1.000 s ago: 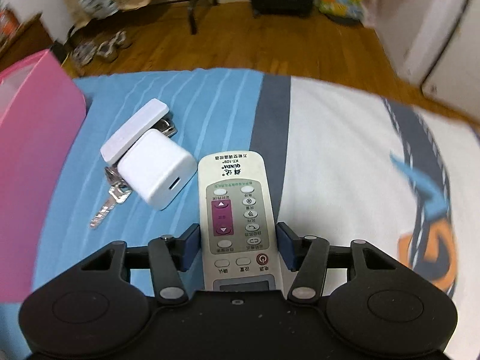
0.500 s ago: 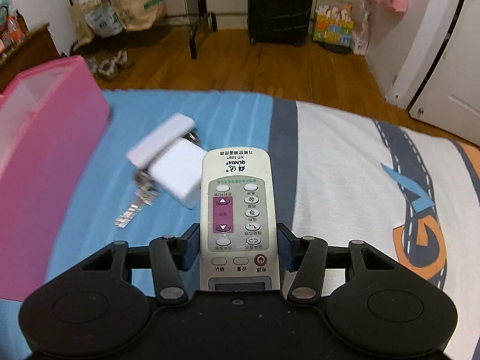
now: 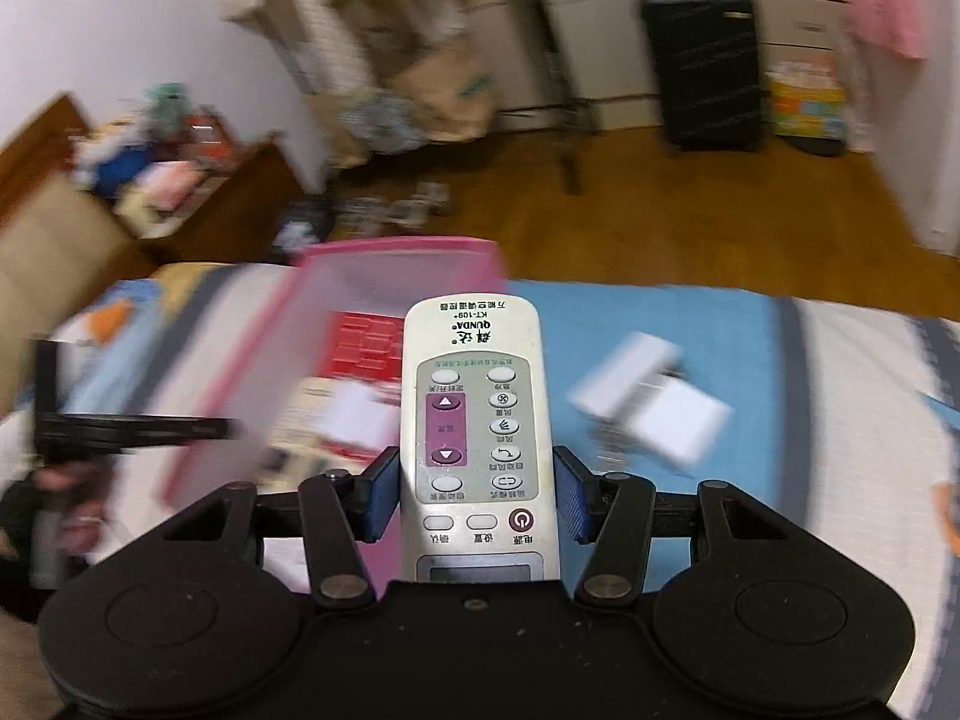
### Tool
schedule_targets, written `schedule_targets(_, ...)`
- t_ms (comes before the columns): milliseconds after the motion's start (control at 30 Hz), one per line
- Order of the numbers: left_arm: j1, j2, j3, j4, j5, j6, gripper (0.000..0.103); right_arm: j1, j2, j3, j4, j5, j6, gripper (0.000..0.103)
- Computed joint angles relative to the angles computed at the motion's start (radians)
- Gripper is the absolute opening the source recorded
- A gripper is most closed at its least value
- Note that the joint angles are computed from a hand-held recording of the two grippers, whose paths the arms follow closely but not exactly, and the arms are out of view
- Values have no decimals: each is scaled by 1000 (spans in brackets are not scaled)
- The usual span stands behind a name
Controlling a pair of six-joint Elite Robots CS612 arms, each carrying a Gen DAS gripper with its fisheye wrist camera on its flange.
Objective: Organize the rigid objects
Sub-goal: 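Carry the pink-button remote into the pink box and release it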
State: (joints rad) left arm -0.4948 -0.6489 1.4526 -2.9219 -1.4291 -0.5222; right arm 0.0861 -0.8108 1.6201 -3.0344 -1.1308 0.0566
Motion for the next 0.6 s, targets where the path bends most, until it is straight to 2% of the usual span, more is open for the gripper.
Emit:
schedule_targets(133, 0, 0, 1, -2, -1, -2, 7, 26, 13, -56, 74, 80, -97, 58)
schedule_targets(233, 0, -1, 2, -4, -1, 0, 7, 50, 32, -124, 161, 78, -213, 58)
schedule_targets(300, 0, -1, 2, -5, -3, -1, 7, 72, 53, -182, 220, 53, -311, 58)
schedule_targets(467, 0, 0, 5, -15, -10, -3, 7, 121, 120, -334, 348, -62, -579, 58)
schedule_targets(600, 1, 2, 8, -28, -16, 2, 7, 147, 171, -443, 454, -155, -751, 58)
